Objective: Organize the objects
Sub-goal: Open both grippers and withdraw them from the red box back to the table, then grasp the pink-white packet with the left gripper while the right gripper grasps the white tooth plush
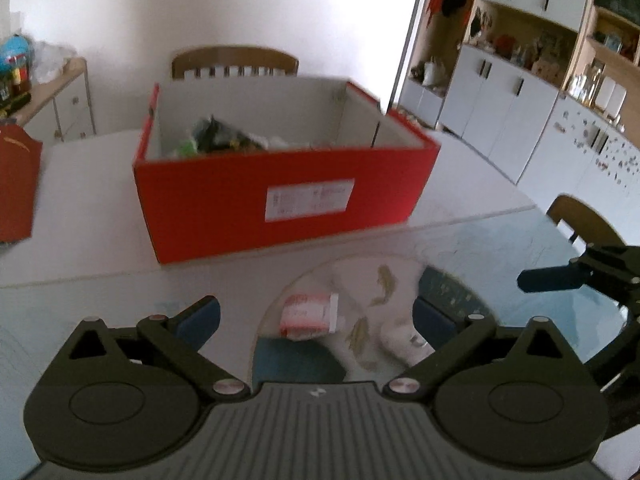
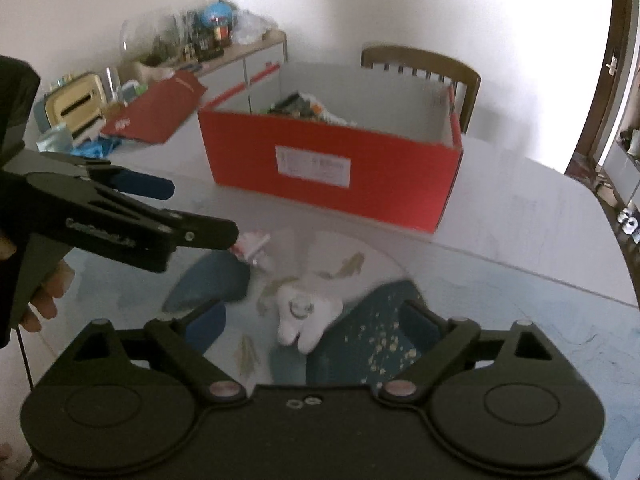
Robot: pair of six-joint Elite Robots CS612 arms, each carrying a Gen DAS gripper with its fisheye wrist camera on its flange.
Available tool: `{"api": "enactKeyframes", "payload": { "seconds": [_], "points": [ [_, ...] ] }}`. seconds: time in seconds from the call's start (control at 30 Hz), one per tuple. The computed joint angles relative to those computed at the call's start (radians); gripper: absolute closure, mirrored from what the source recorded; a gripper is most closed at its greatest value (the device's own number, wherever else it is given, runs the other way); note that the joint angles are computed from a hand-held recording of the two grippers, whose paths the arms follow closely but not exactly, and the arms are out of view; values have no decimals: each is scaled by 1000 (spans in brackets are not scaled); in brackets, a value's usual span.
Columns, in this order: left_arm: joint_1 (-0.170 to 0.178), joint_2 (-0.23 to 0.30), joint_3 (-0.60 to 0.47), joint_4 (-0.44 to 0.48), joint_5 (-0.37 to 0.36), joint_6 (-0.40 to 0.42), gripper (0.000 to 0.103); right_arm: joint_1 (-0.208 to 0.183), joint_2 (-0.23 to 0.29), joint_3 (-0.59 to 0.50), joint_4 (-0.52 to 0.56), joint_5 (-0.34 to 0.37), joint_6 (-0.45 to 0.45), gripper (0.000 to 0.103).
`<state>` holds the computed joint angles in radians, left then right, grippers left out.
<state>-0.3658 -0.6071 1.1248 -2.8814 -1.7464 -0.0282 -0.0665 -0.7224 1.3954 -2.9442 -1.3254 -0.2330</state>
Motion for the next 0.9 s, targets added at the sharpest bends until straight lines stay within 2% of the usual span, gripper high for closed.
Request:
{"api": "enactKeyframes", "payload": {
  "seconds": [0.23,0.4,0.57,0.9],
  "points": [
    [1,41,-38,54,-29,31,0,5,19,-9,29,-6,-10,12],
    [2,72,-83,84,-19,23,0,11,35,-25,49,-20,-11,13],
    [1,91,-114,115,1,65,0,14,51,-47,68,-30,0,16],
    [3,117,-148,107,-8,109,0,19,76,-86,101,-51,13,24]
  ]
}}
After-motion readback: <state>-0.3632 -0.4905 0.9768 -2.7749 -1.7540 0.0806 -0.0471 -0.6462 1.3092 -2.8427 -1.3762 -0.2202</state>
